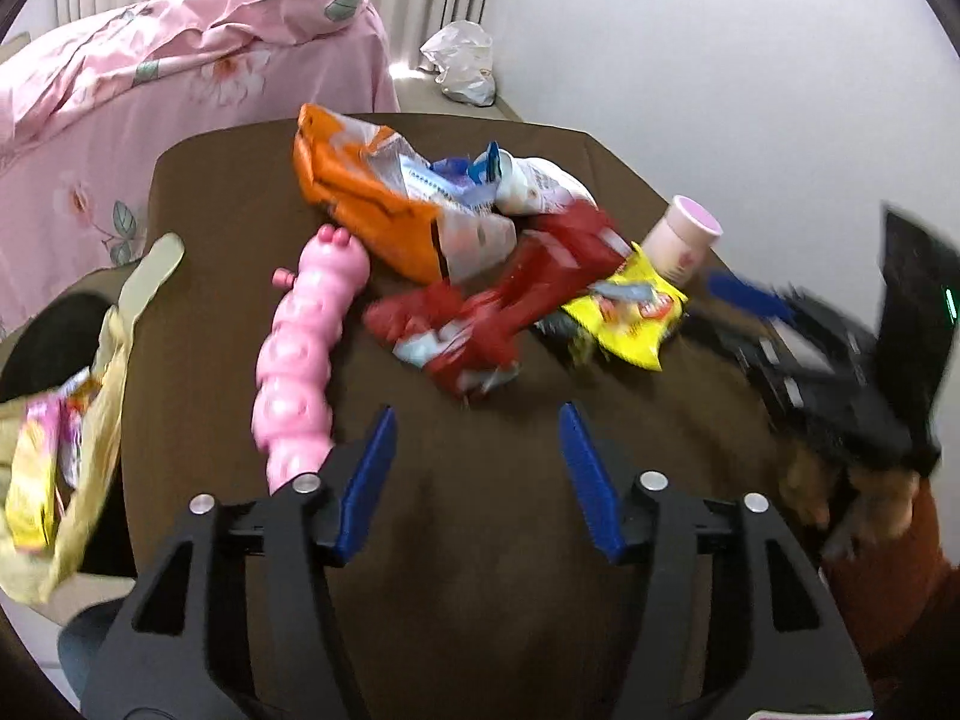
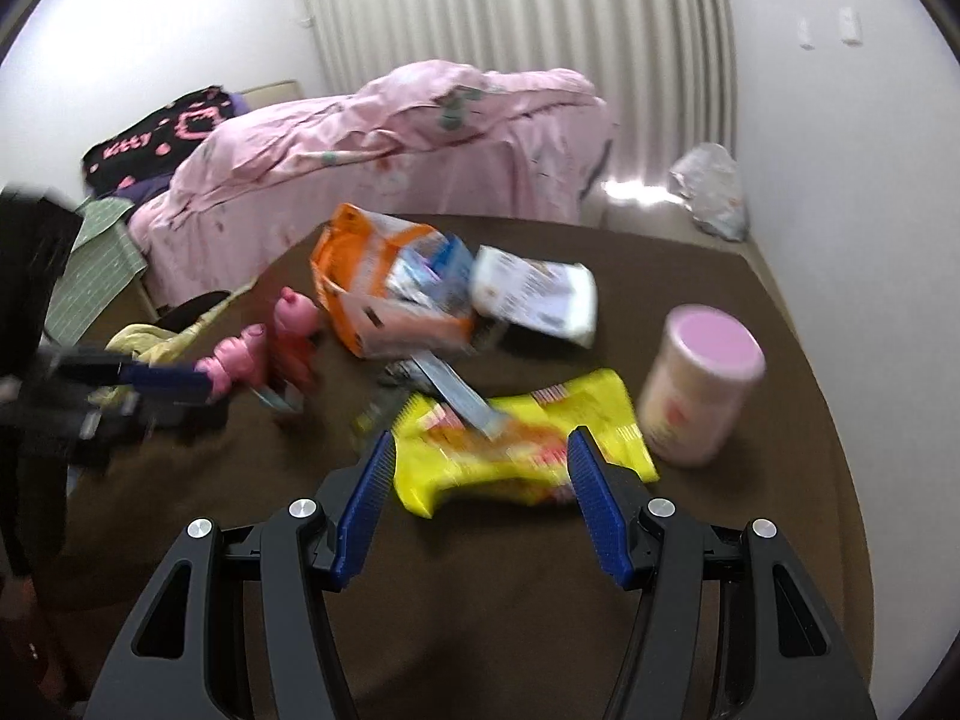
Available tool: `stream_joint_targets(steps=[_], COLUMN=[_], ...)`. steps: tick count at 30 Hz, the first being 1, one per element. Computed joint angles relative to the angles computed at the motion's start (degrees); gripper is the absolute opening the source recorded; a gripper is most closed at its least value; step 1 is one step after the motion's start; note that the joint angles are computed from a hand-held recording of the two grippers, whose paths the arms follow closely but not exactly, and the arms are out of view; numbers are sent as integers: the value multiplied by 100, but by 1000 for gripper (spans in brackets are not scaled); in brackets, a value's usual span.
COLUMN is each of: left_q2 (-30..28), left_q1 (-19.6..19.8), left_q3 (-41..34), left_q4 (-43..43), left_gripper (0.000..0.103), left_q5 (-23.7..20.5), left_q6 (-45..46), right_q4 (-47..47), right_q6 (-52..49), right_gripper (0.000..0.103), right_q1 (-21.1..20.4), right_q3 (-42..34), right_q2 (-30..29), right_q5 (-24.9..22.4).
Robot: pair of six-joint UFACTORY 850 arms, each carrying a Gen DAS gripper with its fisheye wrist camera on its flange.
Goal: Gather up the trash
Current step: 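Grasp the red candy wrapper with the left tool while the right tool grasps the black wrapper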
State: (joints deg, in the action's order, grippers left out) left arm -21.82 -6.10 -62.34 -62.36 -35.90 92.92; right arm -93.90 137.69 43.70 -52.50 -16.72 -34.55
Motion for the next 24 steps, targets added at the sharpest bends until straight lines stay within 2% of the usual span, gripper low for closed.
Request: stream_joint_targets(steps=[2, 6, 8, 10, 14, 19, 21, 24], left_q2=[101, 155, 112, 124, 66, 4, 14, 47], left_q1=[95, 344, 426, 504, 592, 581, 594, 593], left_q3=[158, 247, 207, 222, 162, 103, 115, 171], left_q4=[-189, -477, -564, -719, -927, -1061, -1069, -1138], left_gripper=[56, 56, 56, 56, 56, 57, 57, 58], left_q5=[37, -4, -20, -49, -239, -244, -260, -199], left_q6=[228, 288, 283, 345, 360, 399, 412, 550], right_q4=[-17, -135, 273, 811, 1130, 78, 210, 20], right_q6=[-341, -662, -1002, -1436, -1692, -517, -819, -861], right_gripper=[56, 55, 50, 49, 49, 49, 49, 49], right_q1=[-134, -572, -765, -851, -707, -495, -368, -157], right_q3=[-229, -703, -934, -1070, -1023, -651, -600, -475], right_q2=[-104, -423, -616, -736, -790, -471, -357, -139], right_q5=[130, 769, 1003, 1175, 1482, 2078, 1990, 1524])
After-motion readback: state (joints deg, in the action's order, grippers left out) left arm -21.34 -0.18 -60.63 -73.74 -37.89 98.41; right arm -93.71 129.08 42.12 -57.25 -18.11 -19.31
